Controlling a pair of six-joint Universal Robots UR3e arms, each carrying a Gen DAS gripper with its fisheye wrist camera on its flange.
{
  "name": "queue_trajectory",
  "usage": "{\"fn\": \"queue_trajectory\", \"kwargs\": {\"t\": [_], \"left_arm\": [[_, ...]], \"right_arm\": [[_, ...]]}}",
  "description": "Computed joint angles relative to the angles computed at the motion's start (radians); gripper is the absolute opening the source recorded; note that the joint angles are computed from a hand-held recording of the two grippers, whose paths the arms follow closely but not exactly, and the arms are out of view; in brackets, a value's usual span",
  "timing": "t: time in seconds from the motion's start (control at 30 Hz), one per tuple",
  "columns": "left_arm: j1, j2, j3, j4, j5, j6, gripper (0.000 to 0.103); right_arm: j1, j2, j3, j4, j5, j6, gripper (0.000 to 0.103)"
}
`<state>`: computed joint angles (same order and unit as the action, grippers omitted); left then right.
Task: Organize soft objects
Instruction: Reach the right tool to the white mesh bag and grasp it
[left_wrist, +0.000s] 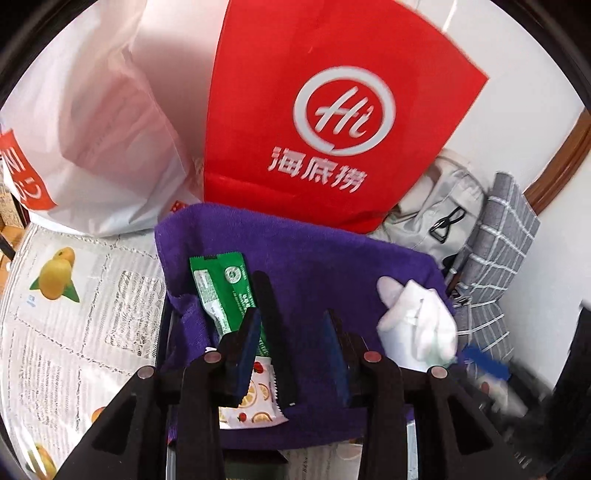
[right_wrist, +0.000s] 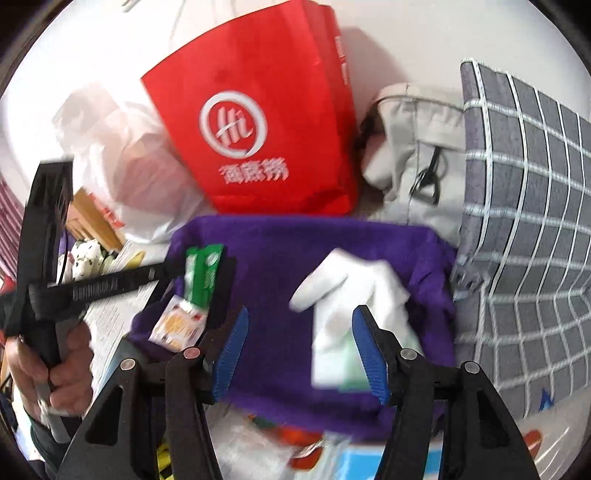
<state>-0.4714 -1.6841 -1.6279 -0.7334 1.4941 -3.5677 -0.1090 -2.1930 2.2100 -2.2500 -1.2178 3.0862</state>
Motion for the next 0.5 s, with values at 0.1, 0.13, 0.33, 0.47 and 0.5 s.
{"fn": "queue_trajectory", "kwargs": {"t": [0.1,0.13,0.33,0.47,0.5], "left_arm": [[-0.014,0.026,0.004,-0.008,0.007,0.000,0.034],[-0.017,0.036,0.001,-0.008,0.007,-0.001,0.034],[-0.051,0.173,-0.095,0.018,0.032,-0.033,0.049],[-0.070,0.288,-0.196,0.009,0.074,-0.044,0.051],[-0.074,0.320,-0.226,0.006,0.087,-0.051,0.051]], "right_arm": [[0.026,-0.109,0.038,0.102,-0.006,0.007,0.059],[0.038,-0.142,0.048,0.133,-0.013,0.016,0.059],[0.213,-0.225,0.088,0.202,-0.096,0.145,0.067],[0.382,-0.183,0.131,0.109,-0.185,0.298,0.077],[0.426,-0.161,0.142,0.082,-0.205,0.342,0.078]]}}
